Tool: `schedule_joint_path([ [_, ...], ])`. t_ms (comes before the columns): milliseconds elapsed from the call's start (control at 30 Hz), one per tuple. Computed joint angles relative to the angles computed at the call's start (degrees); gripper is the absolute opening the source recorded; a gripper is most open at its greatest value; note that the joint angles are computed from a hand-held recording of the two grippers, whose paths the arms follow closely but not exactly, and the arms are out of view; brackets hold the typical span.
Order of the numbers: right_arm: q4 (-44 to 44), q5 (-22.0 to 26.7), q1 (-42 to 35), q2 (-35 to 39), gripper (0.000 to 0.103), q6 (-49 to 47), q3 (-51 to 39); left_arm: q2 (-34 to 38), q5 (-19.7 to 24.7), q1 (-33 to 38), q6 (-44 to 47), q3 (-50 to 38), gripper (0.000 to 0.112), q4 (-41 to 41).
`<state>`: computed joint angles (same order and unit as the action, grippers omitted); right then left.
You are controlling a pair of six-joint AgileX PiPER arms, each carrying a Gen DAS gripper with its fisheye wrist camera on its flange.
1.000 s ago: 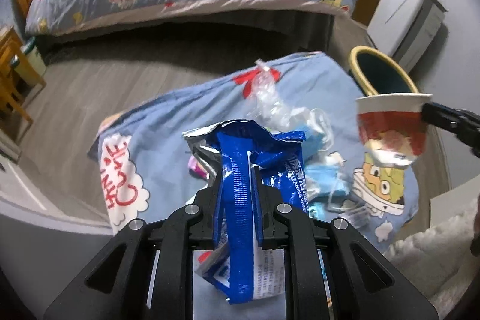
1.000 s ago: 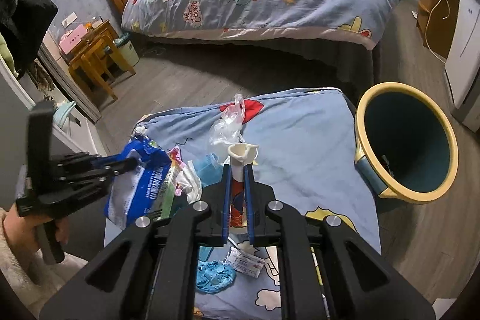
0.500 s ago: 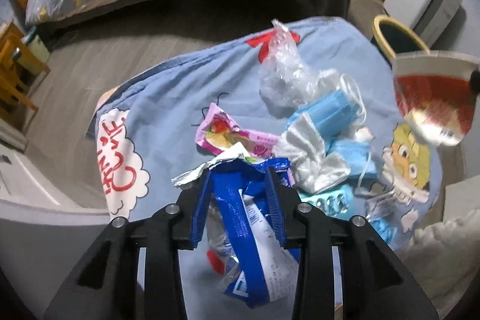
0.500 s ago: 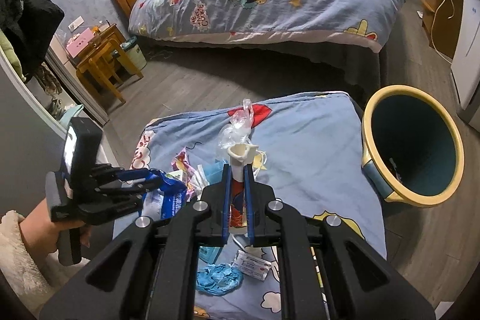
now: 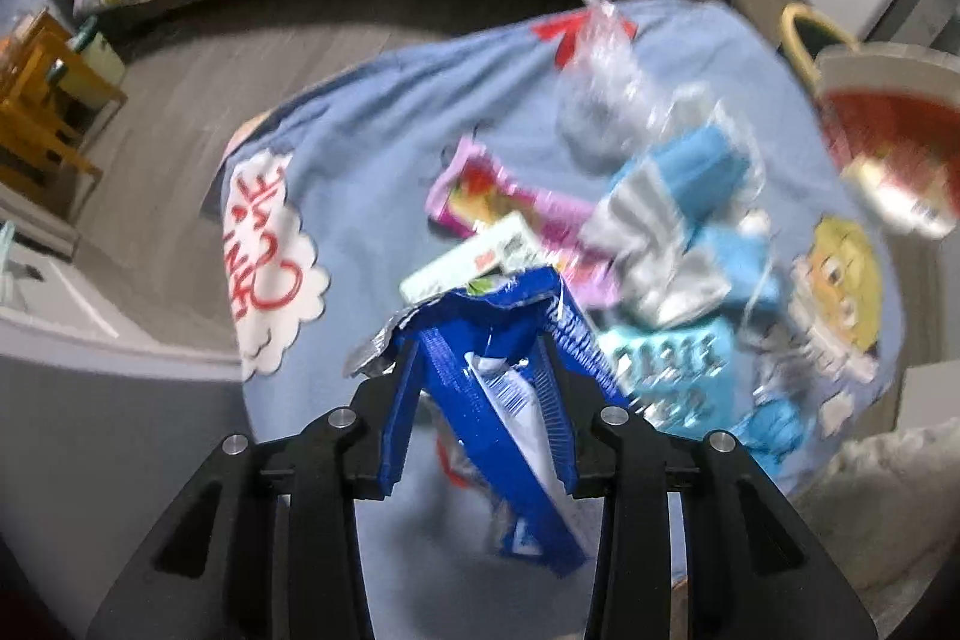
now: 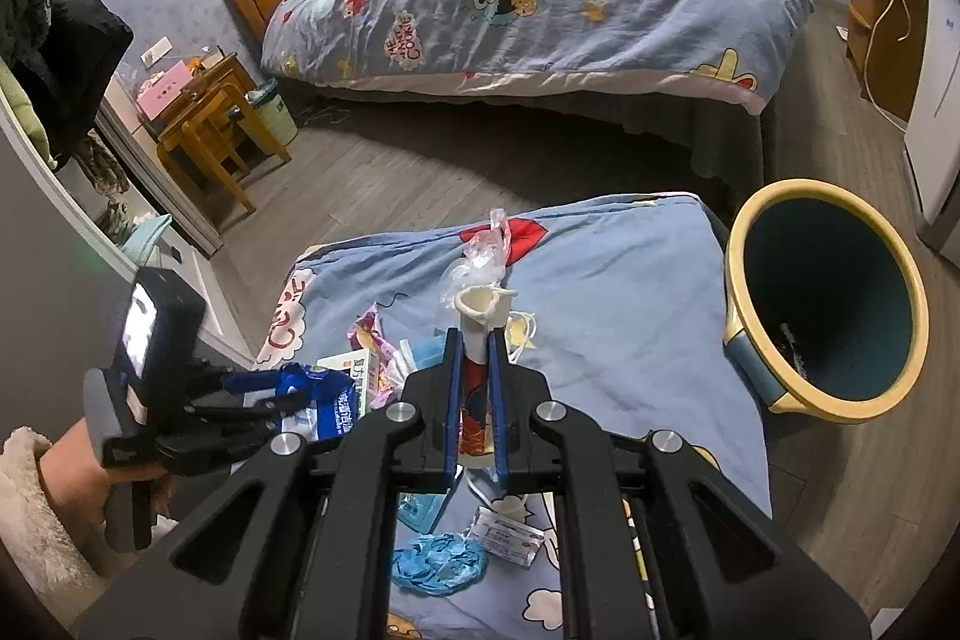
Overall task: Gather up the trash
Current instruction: 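Lift the blue snack wrapper with the left gripper while the right gripper lifts the paper cup, then move both grippers over the bin and release the wrapper and cup inside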
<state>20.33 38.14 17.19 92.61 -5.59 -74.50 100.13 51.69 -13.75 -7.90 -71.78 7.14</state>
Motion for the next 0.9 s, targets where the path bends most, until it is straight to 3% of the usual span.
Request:
schedule_joint_path([
  [167, -0.4, 0.1, 0.3, 0.1, 0.008, -0.1, -0.1, 1.0, 0.9, 0.7, -3.6, -0.5, 0.040, 1.7],
  [367, -0.1, 0.4, -0.1, 0.5, 0.008, -0.3, -0.4, -2.6, 0.4, 2.6, -5.5, 0.6, 0.040, -0.7],
  [600, 0.4, 0.4, -0.1, 0.6, 0.008, -1.1, -0.5, 0.9, 1.3, 2.9, -5.7, 2.3, 0.040, -4.0],
  [733, 0.5, 0.4, -0.2, 0.1, 0.008, -1.5, -0.2, 0.5, -0.5, 4.1, -4.6, 2.3, 0.016, -4.2],
  [900, 0.5, 0.2, -1.1, -1.0, 0.008, -0.8, -0.4, -3.9, -1.5, 3.0, -4.0, 0.7, 0.015, -2.8],
])
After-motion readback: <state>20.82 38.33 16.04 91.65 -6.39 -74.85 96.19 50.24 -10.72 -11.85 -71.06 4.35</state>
